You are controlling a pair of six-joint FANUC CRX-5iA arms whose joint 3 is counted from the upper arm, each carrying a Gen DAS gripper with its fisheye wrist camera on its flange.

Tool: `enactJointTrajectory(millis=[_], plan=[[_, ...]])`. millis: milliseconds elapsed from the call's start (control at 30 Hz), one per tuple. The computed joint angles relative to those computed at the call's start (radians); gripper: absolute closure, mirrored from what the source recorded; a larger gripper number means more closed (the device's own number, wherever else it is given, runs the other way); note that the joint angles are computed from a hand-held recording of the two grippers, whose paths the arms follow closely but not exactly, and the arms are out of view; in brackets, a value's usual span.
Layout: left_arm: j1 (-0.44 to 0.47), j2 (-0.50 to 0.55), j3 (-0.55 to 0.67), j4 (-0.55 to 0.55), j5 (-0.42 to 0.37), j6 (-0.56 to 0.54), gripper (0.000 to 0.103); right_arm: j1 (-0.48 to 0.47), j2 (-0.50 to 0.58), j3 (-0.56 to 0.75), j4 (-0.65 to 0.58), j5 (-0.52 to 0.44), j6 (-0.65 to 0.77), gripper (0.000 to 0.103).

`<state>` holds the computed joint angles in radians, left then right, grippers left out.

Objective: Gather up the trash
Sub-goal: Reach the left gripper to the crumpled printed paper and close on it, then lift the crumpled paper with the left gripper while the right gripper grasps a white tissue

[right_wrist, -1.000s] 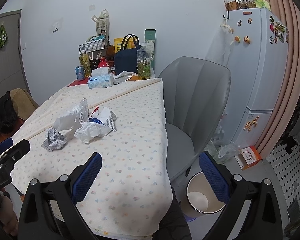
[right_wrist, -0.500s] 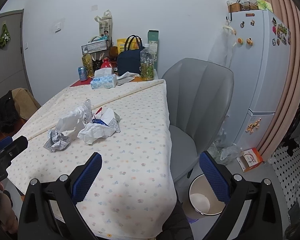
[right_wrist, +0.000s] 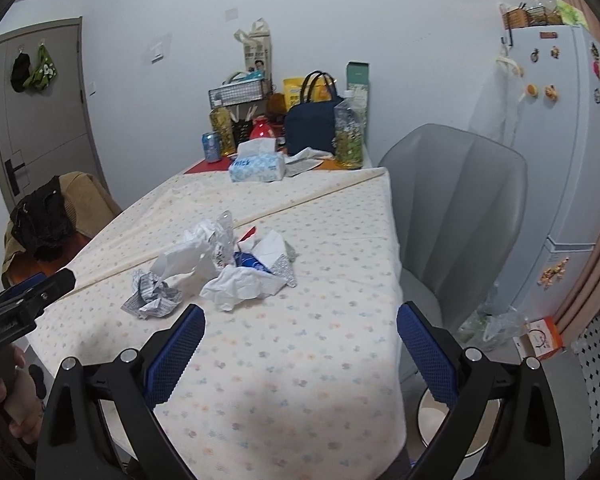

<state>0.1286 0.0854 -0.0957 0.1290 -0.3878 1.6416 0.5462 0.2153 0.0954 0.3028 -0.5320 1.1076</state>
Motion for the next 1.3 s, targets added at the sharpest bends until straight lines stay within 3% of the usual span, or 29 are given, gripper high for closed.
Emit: enactJointTrajectory(millis=[200,333,567,667,733,833,967,1167,1300], plan=[[0.014,0.076,0.045,0.033,-0.041,-0.026,0.008,-0.004,0.07,0.096,-0.104,-0.056,0.095,0.012],[0.022,0.138,0.07,0.101,-0.069,-0.067,0.025,-0.009,0.118,0.164,-0.165,-0.101,0.153,0.015],[0.023,0.217,0.094,0.189,-0.08,-0.14,0.038,-0.011,0.212,0.289,-0.239,-0.183,0.239,0.015],[0.025,0.236,0.089,0.25,-0.078,-0.174,0.054,-0.01,0.243,0.329,-0.256,-0.21,0.257,0.015],[0.024,0.249,0.086,0.285,-0.073,-0.195,0.074,-0.008,0.273,0.368,-0.265,-0.233,0.272,0.015],[0.021,0.24,0.047,0.365,-0.034,-0.27,0.094,-0.004,0.319,0.426,-0.271,-0.265,0.287,0.015],[0.028,0.211,-0.004,0.463,-0.004,-0.347,0.095,0.002,0.374,0.496,-0.272,-0.298,0.292,0.015],[0.059,0.172,-0.012,0.369,-0.018,-0.26,0.095,0.013,0.453,0.615,-0.308,-0.359,0.323,0.015],[0.081,0.152,-0.006,0.248,-0.028,-0.139,0.095,0.025,0.483,0.658,-0.301,-0.376,0.326,0.015]])
